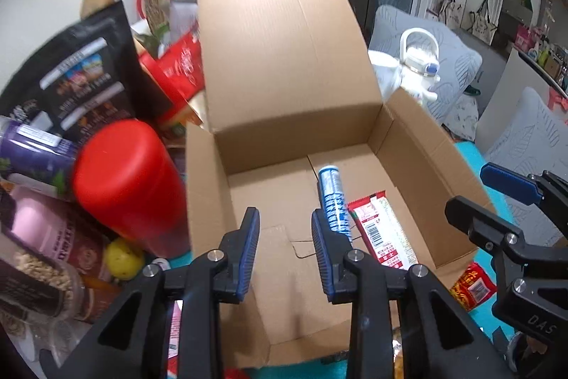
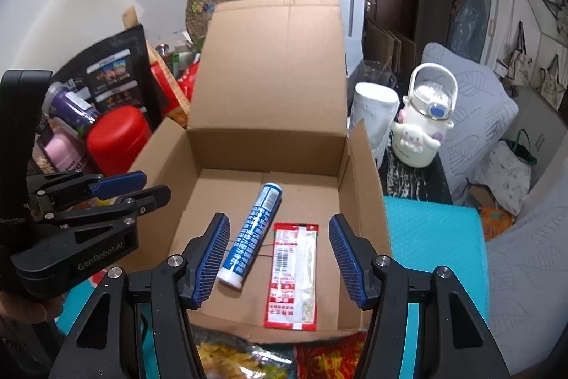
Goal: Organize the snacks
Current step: 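Lower the tube and bar into the box and open both tools, then withdraw both tools from the box back toward the snacks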
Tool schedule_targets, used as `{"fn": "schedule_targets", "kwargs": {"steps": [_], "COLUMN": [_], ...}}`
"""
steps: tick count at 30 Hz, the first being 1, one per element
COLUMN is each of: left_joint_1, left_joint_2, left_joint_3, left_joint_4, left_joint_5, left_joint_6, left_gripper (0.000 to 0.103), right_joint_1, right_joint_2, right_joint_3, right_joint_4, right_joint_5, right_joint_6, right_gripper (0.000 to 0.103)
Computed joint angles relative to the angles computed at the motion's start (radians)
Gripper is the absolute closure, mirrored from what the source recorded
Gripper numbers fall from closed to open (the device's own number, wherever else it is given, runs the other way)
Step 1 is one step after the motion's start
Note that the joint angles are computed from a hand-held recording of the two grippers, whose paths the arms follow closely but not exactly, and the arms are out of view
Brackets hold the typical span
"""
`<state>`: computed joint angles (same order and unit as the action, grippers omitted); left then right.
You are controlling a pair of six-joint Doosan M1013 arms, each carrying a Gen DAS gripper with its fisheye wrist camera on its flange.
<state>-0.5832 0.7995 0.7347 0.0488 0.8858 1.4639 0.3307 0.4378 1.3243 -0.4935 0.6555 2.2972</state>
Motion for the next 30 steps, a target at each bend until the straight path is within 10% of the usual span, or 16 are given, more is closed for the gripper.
{"fn": "schedule_targets", "kwargs": {"steps": [23, 24, 26, 28, 30], "left_joint_1": [0.0, 0.0, 0.002, 0.003, 0.0], "left_joint_2": [-0.213, -0.218, -0.229, -0.249, -0.265], "left_joint_3": [0.293, 0.302, 0.324, 0.361, 0.39], "left_joint_4": [0.004, 0.001, -0.015, -0.023, 0.012], "left_joint_5": [-0.227, -0.23, -0.241, -0.279, -0.303], "left_joint_6": [0.003, 0.006, 0.016, 0.019, -0.01], "left_gripper": [0.072, 0.07, 0.024, 0.001, 0.001], "right_joint_1": [0.09, 0.094, 0.107, 0.118, 0.13], "right_joint_2": [-0.13, -0.134, -0.142, -0.149, -0.156], "right_joint_3": [0.139, 0.147, 0.161, 0.174, 0.187], "right_joint_4": [-0.262, -0.274, -0.307, -0.336, -0.353], "right_joint_5": [-0.028, -0.026, -0.011, 0.0, 0.011], "right_joint_6": [0.292, 0.307, 0.342, 0.373, 0.4], "right_gripper": [0.044, 0.044, 0.044, 0.044, 0.044]}}
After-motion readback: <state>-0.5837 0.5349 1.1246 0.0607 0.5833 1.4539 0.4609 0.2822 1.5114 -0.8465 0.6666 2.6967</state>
